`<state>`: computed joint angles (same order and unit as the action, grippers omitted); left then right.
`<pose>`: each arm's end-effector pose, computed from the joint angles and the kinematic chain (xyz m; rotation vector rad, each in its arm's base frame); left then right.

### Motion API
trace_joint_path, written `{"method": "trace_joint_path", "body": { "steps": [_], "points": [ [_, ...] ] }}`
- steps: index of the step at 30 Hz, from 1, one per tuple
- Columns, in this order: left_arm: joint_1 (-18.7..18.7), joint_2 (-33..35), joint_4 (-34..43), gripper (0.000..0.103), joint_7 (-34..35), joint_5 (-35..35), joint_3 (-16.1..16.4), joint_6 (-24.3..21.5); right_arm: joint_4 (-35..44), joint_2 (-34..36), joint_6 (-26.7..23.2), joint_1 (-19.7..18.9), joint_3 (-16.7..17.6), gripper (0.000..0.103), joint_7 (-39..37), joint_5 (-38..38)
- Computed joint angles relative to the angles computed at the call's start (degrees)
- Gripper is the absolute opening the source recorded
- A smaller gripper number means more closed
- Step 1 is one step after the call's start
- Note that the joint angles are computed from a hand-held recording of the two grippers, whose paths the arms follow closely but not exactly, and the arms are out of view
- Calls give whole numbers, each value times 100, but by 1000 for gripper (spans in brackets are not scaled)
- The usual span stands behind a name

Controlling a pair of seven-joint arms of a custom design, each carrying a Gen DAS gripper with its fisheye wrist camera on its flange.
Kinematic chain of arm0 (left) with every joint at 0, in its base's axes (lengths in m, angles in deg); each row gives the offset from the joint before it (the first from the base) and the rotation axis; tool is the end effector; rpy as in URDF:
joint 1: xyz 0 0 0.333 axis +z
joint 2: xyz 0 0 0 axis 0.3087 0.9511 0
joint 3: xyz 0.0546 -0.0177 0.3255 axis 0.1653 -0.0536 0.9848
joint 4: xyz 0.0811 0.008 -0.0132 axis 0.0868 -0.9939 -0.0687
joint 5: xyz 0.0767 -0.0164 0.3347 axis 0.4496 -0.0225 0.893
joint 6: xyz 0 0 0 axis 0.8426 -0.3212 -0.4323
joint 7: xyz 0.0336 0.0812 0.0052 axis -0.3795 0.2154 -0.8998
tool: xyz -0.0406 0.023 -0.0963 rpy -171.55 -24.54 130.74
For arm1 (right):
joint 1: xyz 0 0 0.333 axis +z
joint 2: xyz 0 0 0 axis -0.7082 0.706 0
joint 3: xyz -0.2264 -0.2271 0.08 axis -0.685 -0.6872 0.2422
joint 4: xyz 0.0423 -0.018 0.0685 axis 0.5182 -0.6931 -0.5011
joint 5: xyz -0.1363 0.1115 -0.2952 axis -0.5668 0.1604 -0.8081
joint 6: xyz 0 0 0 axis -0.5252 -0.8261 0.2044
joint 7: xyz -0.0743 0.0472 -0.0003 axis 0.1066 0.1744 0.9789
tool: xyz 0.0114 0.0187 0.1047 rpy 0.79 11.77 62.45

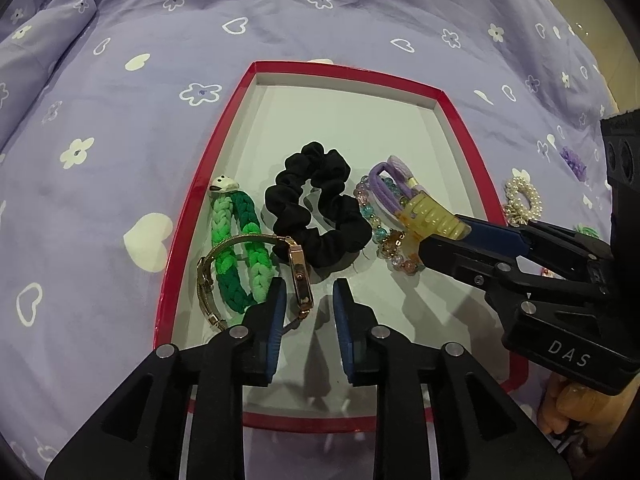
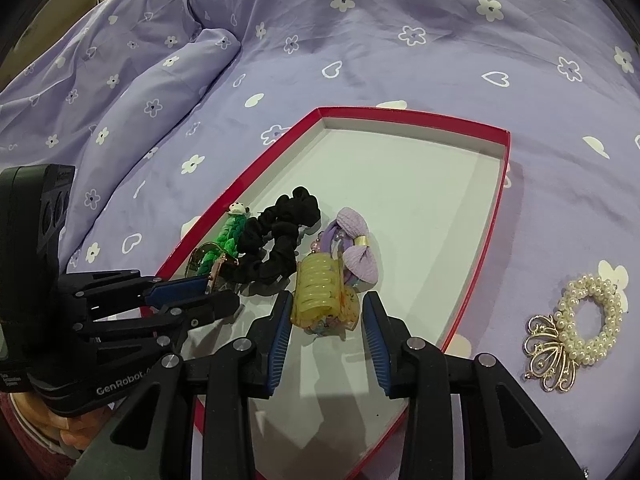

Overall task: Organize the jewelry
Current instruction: 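Carry the watch and claw clip into the red box and open both grippers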

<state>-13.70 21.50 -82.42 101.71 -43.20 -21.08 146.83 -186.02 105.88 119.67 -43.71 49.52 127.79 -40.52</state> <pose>0.5767 -0.3491 0.3570 -2.0487 1.9087 -0.6462 0.6387 0.1740 0.3668 -2.1559 1.2079 -0.0552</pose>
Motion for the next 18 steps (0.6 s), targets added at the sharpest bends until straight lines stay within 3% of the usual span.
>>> {"method": "trace_joint_path", "body": {
  "steps": [4, 6, 13, 18],
  "points": [
    [-57, -79, -67, 36, -68, 78, 48, 55, -39, -51, -59, -45, 21, 41, 6, 77],
    [-106, -147, -130, 36, -151, 153, 94, 101, -70, -87, -80, -89, 46, 46, -37, 188],
    [-186, -371, -372, 38, -502, 381, 156, 218, -387, -473, -122, -281, 78, 51, -538, 960],
    [-226, -493, -480, 42, -823, 550, 172, 372, -643, -831, -226, -306, -140, 54, -983, 1620]
  ]
}}
